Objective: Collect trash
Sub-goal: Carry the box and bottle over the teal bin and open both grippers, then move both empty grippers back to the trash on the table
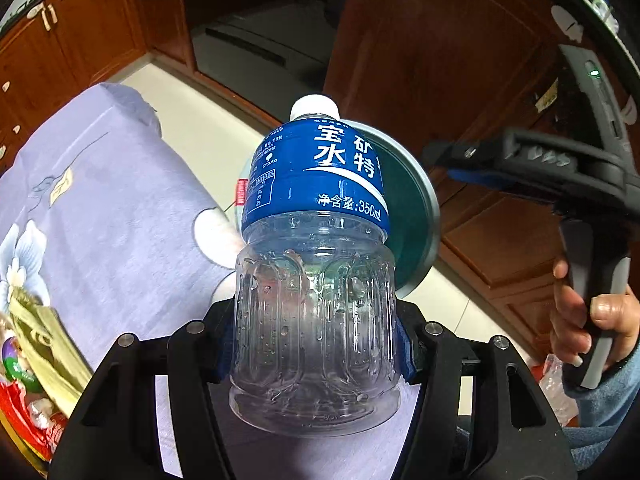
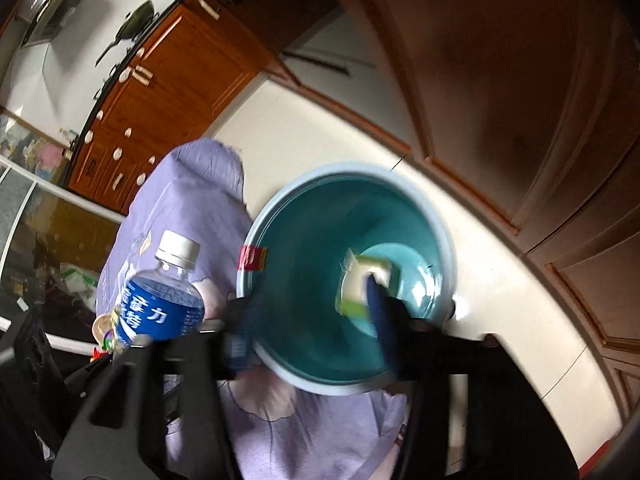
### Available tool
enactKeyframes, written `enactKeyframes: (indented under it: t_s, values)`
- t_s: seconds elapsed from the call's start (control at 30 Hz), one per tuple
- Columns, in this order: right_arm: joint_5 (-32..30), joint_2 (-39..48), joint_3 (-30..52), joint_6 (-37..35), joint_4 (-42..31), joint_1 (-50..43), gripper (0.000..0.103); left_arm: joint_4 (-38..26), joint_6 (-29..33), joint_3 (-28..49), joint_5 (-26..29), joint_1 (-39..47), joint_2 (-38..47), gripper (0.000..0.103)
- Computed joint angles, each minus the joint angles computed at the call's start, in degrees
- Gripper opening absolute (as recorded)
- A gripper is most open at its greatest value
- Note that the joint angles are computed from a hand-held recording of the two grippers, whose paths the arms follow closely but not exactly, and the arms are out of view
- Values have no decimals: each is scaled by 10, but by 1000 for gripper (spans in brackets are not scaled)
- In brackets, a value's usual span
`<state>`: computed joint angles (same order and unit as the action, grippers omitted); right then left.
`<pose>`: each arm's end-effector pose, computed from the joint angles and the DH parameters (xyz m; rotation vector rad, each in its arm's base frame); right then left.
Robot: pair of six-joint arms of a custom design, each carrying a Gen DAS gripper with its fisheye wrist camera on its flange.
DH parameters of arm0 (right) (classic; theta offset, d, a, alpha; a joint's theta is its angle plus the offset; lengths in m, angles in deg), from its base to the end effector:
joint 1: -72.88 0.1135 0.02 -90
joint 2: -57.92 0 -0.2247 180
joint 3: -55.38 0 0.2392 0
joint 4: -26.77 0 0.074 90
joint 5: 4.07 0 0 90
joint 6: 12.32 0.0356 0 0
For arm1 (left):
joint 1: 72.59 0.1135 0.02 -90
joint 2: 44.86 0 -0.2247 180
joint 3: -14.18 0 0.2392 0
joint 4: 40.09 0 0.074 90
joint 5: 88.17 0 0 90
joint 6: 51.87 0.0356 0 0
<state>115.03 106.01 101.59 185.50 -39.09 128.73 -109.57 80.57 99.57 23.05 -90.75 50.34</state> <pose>0.0979 0.1134 0.1756 1.2385 2.2428 0.4040 0.2772 -0.1045 0.1912 1.4792 2.4322 -0.4651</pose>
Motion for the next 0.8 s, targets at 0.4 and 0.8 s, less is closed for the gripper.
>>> enactKeyframes:
  t_s: [0.4,0.8]
  values:
    - [2,-34,-18,108,-61,39,76,47,-76,16,-43,-68,52,71]
    - [-32,0,-17,85,-13,13,82,32,-77,0,-31,-32,24,74]
